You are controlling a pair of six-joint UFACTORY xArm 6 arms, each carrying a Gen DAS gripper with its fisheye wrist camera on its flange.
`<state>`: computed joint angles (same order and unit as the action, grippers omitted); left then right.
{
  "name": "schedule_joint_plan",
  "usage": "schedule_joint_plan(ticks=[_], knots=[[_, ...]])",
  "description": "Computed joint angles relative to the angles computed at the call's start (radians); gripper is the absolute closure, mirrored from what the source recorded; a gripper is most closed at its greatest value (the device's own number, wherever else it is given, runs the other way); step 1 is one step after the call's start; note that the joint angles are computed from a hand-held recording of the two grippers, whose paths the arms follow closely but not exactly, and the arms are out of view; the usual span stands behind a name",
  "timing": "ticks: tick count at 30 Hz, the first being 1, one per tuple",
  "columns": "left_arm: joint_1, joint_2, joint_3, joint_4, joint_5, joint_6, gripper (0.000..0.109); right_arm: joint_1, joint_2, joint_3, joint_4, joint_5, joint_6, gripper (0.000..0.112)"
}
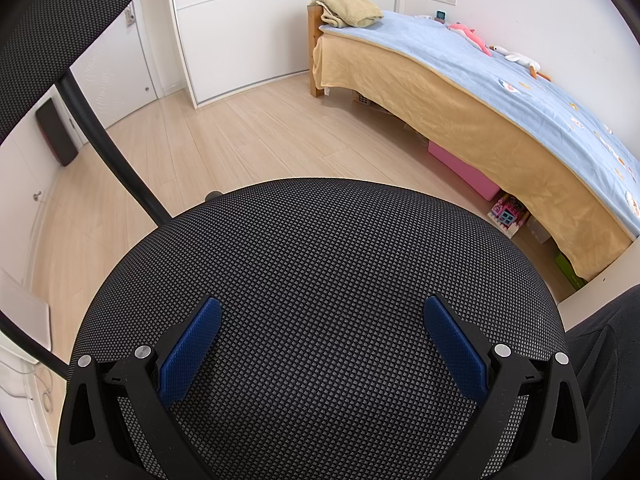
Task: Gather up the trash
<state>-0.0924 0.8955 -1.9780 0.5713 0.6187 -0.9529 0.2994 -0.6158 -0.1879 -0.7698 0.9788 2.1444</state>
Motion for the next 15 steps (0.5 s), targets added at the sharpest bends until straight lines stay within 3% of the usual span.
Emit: schedule_joint_plan(ticks=[15], knots=[[-0.003,0.006,-0.008,0.003,0.002,-0.005,0.011,-0.001,0.000,0.000,0.000,-0.001,-0.001,0.012]])
